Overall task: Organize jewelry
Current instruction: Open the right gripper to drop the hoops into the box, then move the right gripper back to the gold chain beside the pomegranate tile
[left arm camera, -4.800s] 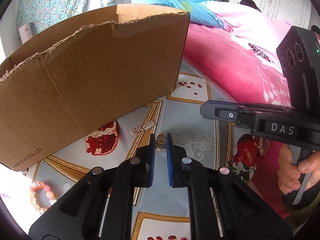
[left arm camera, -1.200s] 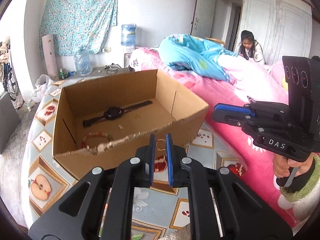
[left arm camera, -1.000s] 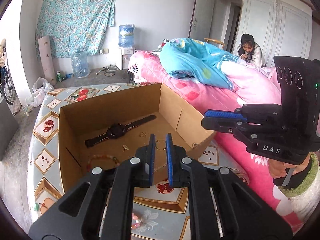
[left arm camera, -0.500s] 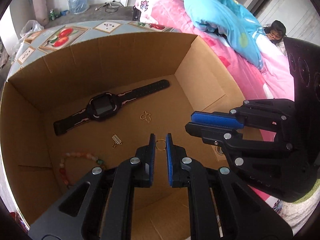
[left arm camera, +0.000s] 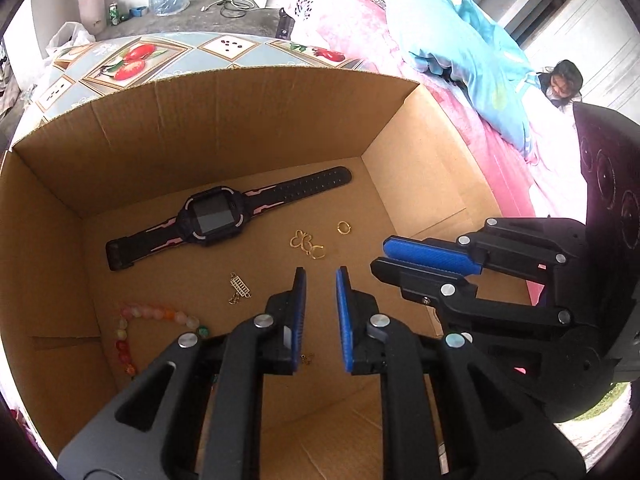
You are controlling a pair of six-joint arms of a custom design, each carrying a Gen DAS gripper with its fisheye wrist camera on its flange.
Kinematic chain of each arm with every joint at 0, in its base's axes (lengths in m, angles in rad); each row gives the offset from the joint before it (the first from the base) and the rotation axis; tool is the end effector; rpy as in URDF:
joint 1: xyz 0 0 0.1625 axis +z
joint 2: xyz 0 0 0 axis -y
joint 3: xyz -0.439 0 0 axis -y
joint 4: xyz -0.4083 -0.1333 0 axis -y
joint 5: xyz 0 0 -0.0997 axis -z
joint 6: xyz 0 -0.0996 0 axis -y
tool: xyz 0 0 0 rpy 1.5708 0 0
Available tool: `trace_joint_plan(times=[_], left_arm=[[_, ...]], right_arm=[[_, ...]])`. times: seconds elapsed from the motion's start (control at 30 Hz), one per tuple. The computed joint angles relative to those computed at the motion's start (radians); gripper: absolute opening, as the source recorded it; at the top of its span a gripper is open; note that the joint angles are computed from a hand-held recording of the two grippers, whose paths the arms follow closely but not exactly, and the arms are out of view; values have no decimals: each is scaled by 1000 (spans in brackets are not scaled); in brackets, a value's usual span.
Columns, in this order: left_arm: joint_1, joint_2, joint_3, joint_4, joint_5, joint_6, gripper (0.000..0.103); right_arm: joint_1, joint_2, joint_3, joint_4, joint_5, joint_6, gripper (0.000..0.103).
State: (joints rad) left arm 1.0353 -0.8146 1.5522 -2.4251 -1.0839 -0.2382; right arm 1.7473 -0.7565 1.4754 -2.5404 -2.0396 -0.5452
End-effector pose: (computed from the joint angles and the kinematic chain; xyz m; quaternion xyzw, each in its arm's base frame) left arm -0.2089 -0.7047 0.1314 0.1296 0.9603 -0.1432 0.2015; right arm 0.2178 -0.7181 0.1336 0.3136 -0.9131 0.0773 0.2488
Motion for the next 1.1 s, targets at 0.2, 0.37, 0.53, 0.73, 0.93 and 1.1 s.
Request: trace_joint_plan(times=[0.2,0.37,0.53,0.73,0.93,1.1], left_arm=[[-17,-24,33,-37,20,19,14],[-45,-81,112,-130,46,54,17],[-95,-166,239,-271,101,112,21],[-161,-280,421,-438,146,169,26],[-203,-367,574,-548,149,161,28],[-225,-407,667,-600,160,150,34]], right_arm=[[4,-25,16,-21,25,10,12],[0,-79,77,-72,94,34,29],[-11,-168,198,-189,202,73,33],[-23,-279,372,-369,317,92,41],[-29,-357,517,-491,348,84,42],[-49,-409,613,-540,370,75,46]])
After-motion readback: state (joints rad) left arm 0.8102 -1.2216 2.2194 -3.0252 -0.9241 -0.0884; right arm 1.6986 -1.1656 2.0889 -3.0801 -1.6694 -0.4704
